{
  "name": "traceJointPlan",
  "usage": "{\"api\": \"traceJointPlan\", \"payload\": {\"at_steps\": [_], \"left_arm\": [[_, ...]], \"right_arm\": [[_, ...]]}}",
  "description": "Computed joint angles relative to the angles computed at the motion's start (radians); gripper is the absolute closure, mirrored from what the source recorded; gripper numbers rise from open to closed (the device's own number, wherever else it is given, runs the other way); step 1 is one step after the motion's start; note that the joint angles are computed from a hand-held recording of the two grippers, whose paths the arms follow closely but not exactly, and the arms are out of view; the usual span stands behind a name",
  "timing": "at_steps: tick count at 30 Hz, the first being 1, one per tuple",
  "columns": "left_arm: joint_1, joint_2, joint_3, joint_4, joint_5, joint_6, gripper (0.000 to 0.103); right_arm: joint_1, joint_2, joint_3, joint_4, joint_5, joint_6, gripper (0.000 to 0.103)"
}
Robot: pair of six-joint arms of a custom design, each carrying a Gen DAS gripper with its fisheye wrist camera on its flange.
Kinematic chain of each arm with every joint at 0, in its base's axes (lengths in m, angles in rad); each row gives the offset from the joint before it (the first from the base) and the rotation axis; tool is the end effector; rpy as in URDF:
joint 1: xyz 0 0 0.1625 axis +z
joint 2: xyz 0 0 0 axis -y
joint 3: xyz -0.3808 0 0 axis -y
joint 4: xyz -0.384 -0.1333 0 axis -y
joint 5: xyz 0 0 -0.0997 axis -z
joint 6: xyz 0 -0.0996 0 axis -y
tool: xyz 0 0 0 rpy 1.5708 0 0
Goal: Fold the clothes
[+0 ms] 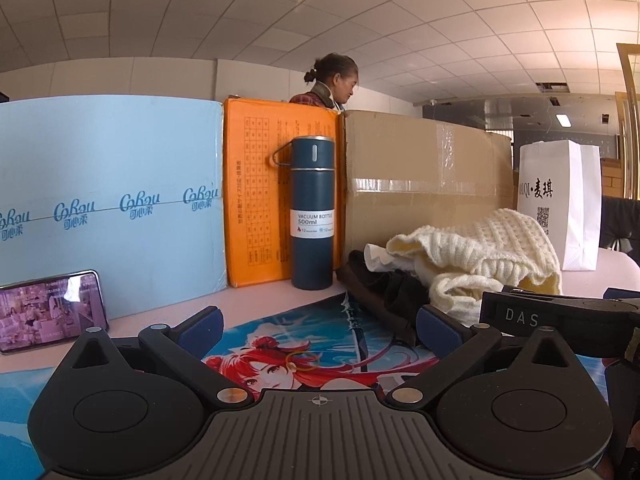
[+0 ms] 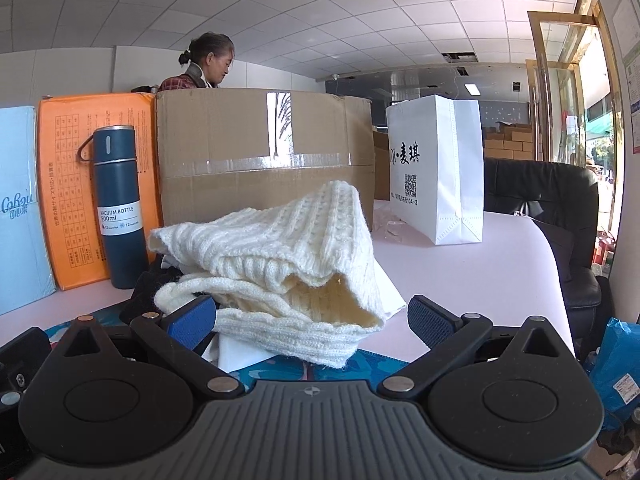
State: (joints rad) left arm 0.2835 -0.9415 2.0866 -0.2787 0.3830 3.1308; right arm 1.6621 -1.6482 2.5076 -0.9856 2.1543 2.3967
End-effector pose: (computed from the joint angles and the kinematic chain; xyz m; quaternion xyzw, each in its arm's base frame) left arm -0.2545 -0.3092 0.0277 0.3084 0.7398 -0.5452 0.2456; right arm 0.1069 -0.3078 0.1629 0.0599 -0.6663 0.6195 0.4108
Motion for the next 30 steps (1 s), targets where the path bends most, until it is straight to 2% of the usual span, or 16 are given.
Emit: {"api": "traceJointPlan", "payload": {"at_steps": [5, 9, 30], "left_arm": [[0.013, 0.017, -0.026, 0.06, -0.005, -0.06, 0.0], [0.012, 0.02, -0.03, 0.07, -0.007, -0.066, 0.0], [0.008, 0.035, -0.043, 0.093, -0.019, -0.074, 0.0]], "right_arm": [[-0.012, -0.006, -0.018, 0.061, 0.003, 0.036, 0.0], [-0.017, -0.011, -0.025, 0.09, 0.001, 0.058, 0.0], [-0.019, -0.021, -0.011, 0.074, -0.012, 0.056, 0.0]]}}
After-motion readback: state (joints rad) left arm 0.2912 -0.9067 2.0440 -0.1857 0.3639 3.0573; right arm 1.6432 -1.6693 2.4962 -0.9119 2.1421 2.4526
